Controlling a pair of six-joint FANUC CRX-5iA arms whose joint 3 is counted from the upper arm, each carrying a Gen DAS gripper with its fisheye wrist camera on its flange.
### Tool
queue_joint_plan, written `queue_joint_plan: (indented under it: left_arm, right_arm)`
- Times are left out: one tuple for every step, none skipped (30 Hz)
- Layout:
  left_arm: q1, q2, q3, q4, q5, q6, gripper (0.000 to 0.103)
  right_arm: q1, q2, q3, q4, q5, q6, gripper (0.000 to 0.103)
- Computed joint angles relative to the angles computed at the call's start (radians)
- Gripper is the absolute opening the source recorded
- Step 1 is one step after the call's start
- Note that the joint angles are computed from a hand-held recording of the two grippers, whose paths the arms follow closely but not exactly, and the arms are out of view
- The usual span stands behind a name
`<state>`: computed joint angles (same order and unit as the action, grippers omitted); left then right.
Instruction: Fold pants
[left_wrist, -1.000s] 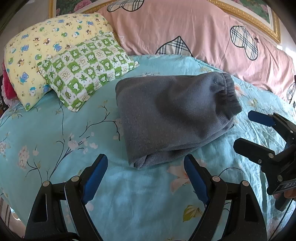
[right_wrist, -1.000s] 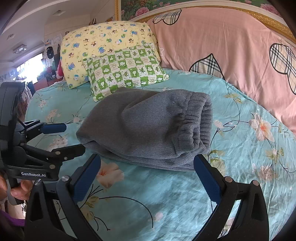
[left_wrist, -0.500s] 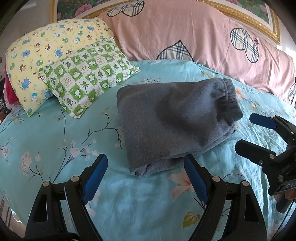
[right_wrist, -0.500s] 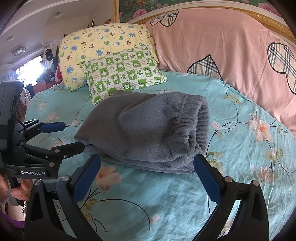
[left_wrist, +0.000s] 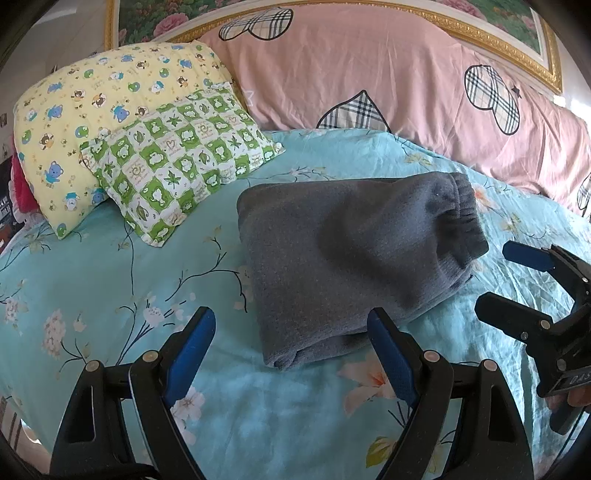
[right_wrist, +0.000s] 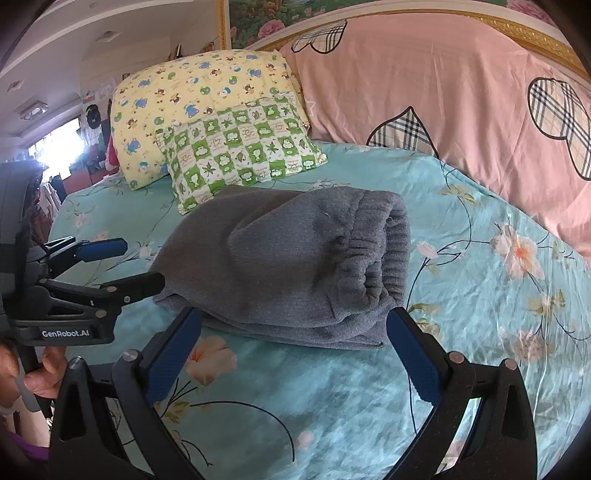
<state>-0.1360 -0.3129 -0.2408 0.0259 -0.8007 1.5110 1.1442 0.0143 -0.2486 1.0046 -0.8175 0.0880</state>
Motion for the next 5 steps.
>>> queue_joint_plan:
  left_arm:
    - [-0.001, 0.001, 0.002, 0.000, 0.000, 0.000, 0.085]
    - [-0.002, 0.004, 0.003, 0.002, 0.000, -0.003, 0.085]
    - [-0.006, 0.006, 0.007, -0.002, -0.001, -0.001, 0.085]
    - [-0.010, 0.008, 0.010, -0.009, -0.001, 0.004, 0.085]
    - [-0.013, 0.011, 0.012, -0.011, -0.003, 0.004, 0.085]
  right_arm:
    - [0.001, -0.001, 0.000, -0.002, 0.000, -0.004, 0.100]
    - [0.002, -0.002, 0.000, -0.003, -0.001, -0.006, 0.100]
    - [0.003, -0.002, 0.000, -0.005, -0.004, -0.007, 0.100]
    - [0.004, -0.002, 0.001, -0.006, -0.008, -0.007, 0.100]
    - [0.005, -0.002, 0.001, -0.008, -0.009, -0.009, 0.100]
